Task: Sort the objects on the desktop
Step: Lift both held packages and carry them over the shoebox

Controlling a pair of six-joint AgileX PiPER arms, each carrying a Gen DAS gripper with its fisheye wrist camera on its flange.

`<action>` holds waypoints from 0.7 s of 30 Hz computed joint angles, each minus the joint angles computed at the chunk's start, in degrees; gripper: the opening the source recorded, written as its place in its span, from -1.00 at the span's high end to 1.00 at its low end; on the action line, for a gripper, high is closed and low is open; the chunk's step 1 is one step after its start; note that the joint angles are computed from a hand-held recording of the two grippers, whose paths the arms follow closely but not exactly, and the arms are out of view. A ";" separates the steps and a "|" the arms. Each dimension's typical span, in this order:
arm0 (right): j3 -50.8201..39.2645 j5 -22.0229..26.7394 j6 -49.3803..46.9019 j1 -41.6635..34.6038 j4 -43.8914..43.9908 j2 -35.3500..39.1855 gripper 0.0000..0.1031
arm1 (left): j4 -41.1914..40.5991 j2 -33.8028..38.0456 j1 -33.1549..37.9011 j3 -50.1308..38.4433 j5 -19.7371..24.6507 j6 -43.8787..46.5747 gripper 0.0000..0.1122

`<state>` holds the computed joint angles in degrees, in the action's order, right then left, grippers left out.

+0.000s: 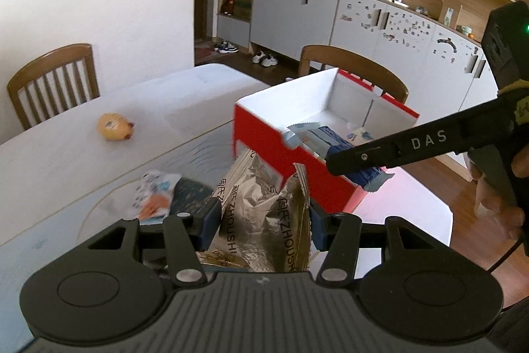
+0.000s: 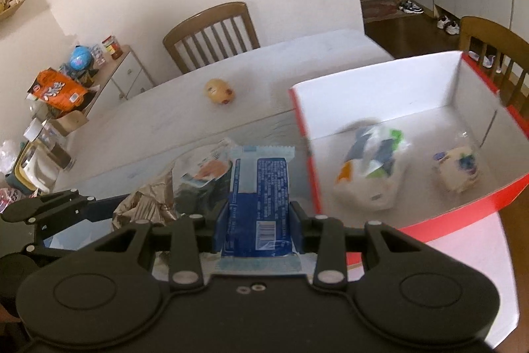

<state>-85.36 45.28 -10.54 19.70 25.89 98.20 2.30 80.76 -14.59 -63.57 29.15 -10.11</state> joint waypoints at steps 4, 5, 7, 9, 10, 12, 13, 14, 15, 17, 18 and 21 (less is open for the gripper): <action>-2.50 2.13 -4.99 -4.18 2.25 1.62 0.28 | 4.57 4.48 -3.23 -5.13 0.35 -4.64 0.05; -3.41 2.78 -6.02 -5.21 2.73 2.29 0.28 | 5.29 5.73 -3.88 -6.64 0.54 -5.30 0.05; -5.02 3.93 -8.14 -7.30 3.74 3.63 0.28 | 7.20 8.06 -5.25 -9.52 1.14 -7.21 0.05; -6.30 4.77 -9.90 -8.85 4.47 4.68 0.28 | 8.65 10.49 -6.51 -12.67 2.08 -8.22 0.05; -6.93 5.17 -10.70 -9.55 4.75 5.19 0.28 | 9.47 11.71 -7.16 -14.28 2.67 -8.81 0.05; -8.33 5.84 -12.16 -10.91 5.21 6.30 0.28 | 10.76 13.88 -8.41 -17.19 3.70 -9.71 0.05; -8.83 6.03 -12.70 -11.47 5.38 6.73 0.28 | 10.92 15.04 -8.86 -18.69 4.27 -9.68 0.05; -9.56 6.43 -13.36 -12.23 5.62 7.30 0.28 | 11.06 16.39 -9.34 -20.44 5.00 -9.49 0.05; -10.31 6.69 -13.90 -12.91 5.72 7.90 0.28 | 11.30 17.55 -9.77 -21.93 5.67 -9.39 0.05; -11.80 7.23 -14.79 -14.02 5.66 9.02 0.28 | 11.54 20.12 -10.48 -25.40 7.35 -9.04 0.05; -12.45 7.41 -15.26 -14.58 5.62 9.55 0.28 | 11.54 21.09 -10.80 -26.62 7.93 -8.91 0.05; -15.14 8.28 -16.37 -16.08 4.94 11.71 0.28 | 10.91 24.52 -11.31 -31.53 10.11 -7.10 0.05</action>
